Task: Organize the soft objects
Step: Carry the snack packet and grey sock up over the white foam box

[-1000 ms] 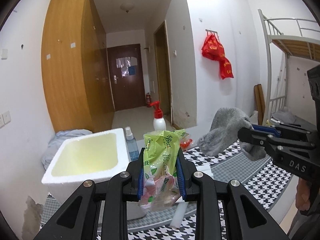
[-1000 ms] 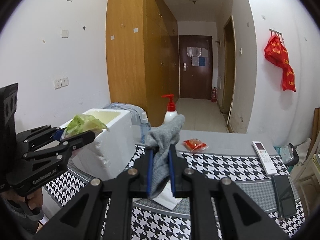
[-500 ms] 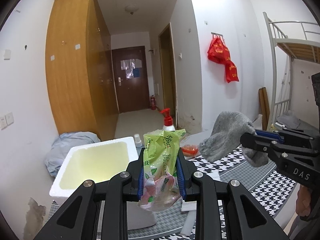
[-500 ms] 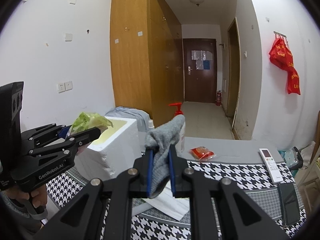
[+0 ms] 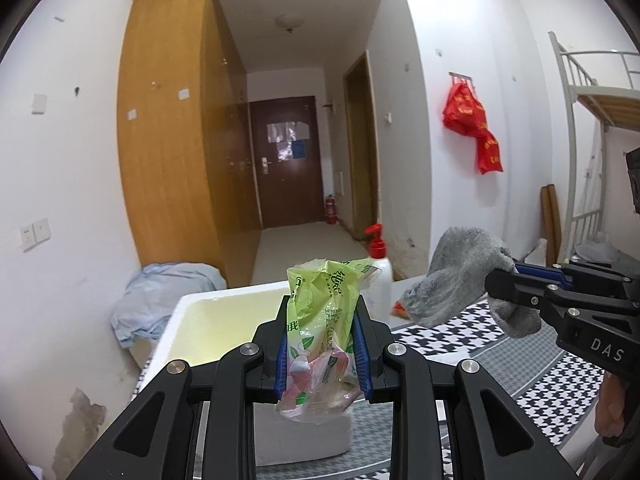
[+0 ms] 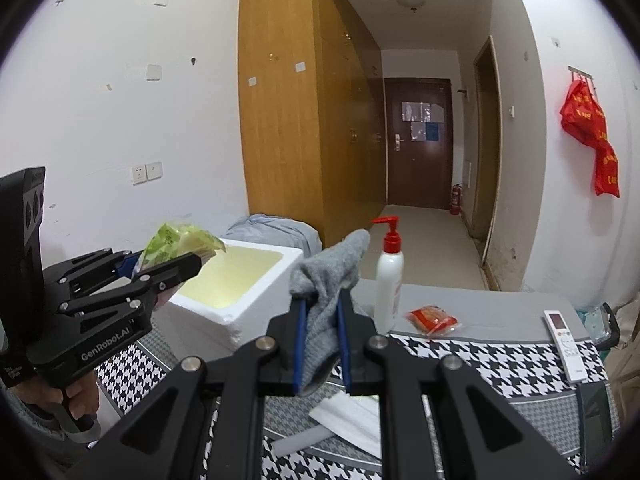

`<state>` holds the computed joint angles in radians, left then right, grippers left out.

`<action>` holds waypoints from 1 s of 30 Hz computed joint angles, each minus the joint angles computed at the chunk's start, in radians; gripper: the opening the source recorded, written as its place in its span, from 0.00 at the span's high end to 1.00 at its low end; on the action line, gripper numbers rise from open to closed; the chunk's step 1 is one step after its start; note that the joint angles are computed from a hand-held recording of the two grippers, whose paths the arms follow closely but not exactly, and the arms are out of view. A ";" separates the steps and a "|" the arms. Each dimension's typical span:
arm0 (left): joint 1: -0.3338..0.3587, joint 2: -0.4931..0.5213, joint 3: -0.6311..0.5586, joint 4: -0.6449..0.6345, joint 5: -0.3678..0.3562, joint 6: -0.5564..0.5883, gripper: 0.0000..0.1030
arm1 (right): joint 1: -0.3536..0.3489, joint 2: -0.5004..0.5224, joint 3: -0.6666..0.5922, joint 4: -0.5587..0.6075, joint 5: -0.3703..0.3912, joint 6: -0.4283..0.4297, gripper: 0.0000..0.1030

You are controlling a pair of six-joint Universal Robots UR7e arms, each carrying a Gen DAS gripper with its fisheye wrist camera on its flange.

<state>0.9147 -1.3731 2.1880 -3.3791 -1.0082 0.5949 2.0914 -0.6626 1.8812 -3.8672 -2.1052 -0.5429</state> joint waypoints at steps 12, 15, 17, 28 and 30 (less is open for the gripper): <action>0.033 -0.008 -0.029 -0.010 0.032 0.008 0.73 | 0.010 0.019 -0.037 0.071 0.059 -0.014 0.83; 0.039 -0.012 -0.035 -0.014 0.040 0.012 0.73 | 0.012 0.025 -0.050 0.089 0.071 -0.015 0.83; 0.042 -0.015 -0.037 -0.019 0.045 0.018 0.73 | 0.015 0.031 -0.062 0.103 0.081 -0.013 0.83; 0.057 -0.010 -0.055 -0.041 0.064 0.030 0.73 | 0.027 0.083 -0.160 0.211 0.089 0.014 0.82; 0.060 -0.001 -0.064 -0.049 0.077 0.036 0.73 | 0.028 0.092 -0.178 0.232 0.087 0.020 0.82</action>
<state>0.9751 -1.3740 2.1238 -3.4281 -0.9315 0.6313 2.1197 -0.5707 1.7028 -3.6355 -2.0181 -0.5224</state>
